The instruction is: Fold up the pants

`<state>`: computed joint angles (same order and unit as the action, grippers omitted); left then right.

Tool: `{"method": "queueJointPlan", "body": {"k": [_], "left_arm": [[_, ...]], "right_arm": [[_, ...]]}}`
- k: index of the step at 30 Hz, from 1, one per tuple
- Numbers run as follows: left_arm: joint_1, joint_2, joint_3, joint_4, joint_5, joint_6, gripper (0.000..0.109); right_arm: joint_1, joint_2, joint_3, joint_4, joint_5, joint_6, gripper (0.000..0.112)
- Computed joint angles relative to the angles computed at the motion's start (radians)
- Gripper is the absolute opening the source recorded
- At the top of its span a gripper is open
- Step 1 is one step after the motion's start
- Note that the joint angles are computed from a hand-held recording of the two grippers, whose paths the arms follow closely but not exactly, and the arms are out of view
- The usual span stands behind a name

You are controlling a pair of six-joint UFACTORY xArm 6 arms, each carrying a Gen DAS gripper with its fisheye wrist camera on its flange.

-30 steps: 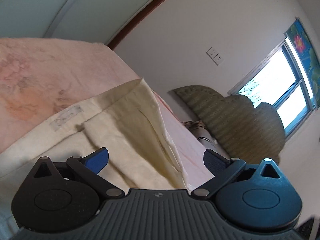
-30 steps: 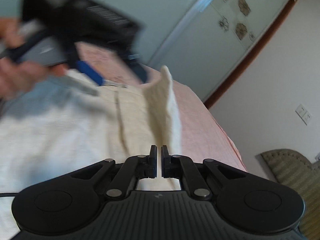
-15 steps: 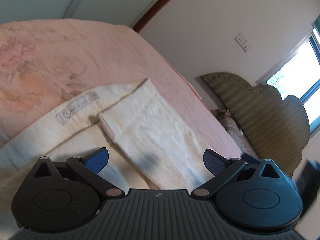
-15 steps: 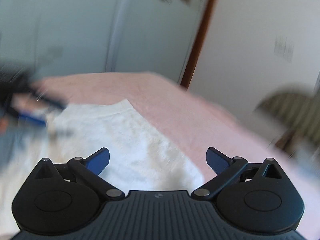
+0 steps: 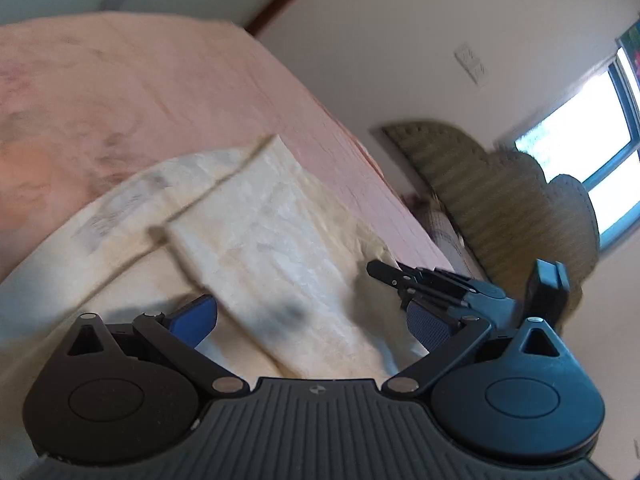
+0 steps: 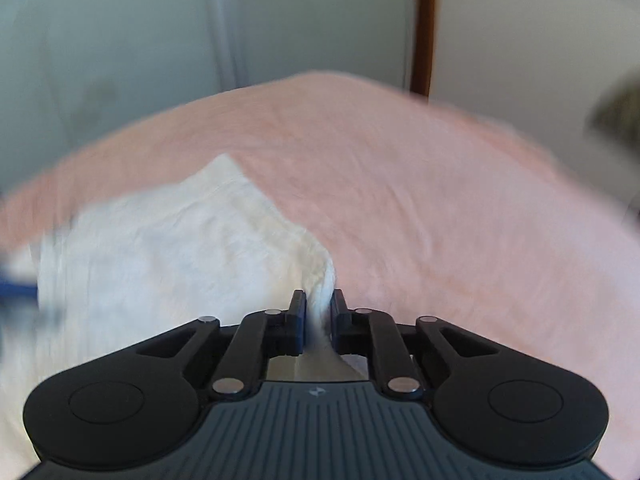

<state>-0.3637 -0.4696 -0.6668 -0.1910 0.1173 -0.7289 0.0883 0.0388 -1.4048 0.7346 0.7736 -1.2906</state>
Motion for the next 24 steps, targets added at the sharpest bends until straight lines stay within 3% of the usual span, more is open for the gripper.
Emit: {"method": "queueJointPlan", "body": {"k": [3, 5, 7, 10, 13, 15, 17, 19, 20, 22, 24], "left_arm": [[0.069, 0.165, -0.282, -0.289, 0.314, 0.247, 0.101], [0.135, 0.281, -0.457, -0.357, 0.520, 0.238, 0.101], [0.177, 0.348, -0.556, -0.406, 0.629, 0.172, 0.101], [0.178, 0.306, -0.529, -0.478, 0.602, 0.244, 0.101], [0.160, 0.249, -0.495, -0.403, 0.616, 0.207, 0.101], [0.165, 0.219, -0.474, -0.485, 0.622, 0.228, 0.101], [0.143, 0.184, -0.450, -0.547, 0.549, 0.292, 0.101], [0.102, 0.177, -0.433, -0.442, 0.428, 0.256, 0.103], [0.096, 0.207, -0.460, -0.346, 0.422, 0.212, 0.103], [0.112, 0.308, -0.552, -0.279, 0.507, 0.165, 0.101], [0.133, 0.393, -0.601, -0.380, 0.540, 0.199, 0.097]], "right_arm": [[0.060, -0.170, 0.216, 0.050, -0.186, -0.246, 0.009], [0.096, -0.254, 0.324, 0.093, -0.277, -0.387, 0.009], [0.121, -0.324, 0.414, 0.150, -0.335, -0.521, 0.009], [0.132, -0.403, 0.503, 0.218, -0.362, -0.658, 0.009], [0.124, -0.443, 0.547, 0.244, -0.348, -0.704, 0.009], [0.119, -0.451, 0.556, 0.274, -0.344, -0.735, 0.009], [0.108, -0.452, 0.555, 0.315, -0.333, -0.749, 0.009], [0.091, -0.458, 0.556, 0.341, -0.313, -0.758, 0.009], [0.087, -0.462, 0.559, 0.351, -0.308, -0.765, 0.009], [0.087, -0.471, 0.571, 0.365, -0.309, -0.778, 0.009], [0.089, -0.480, 0.576, 0.381, -0.311, -0.785, 0.009]]}}
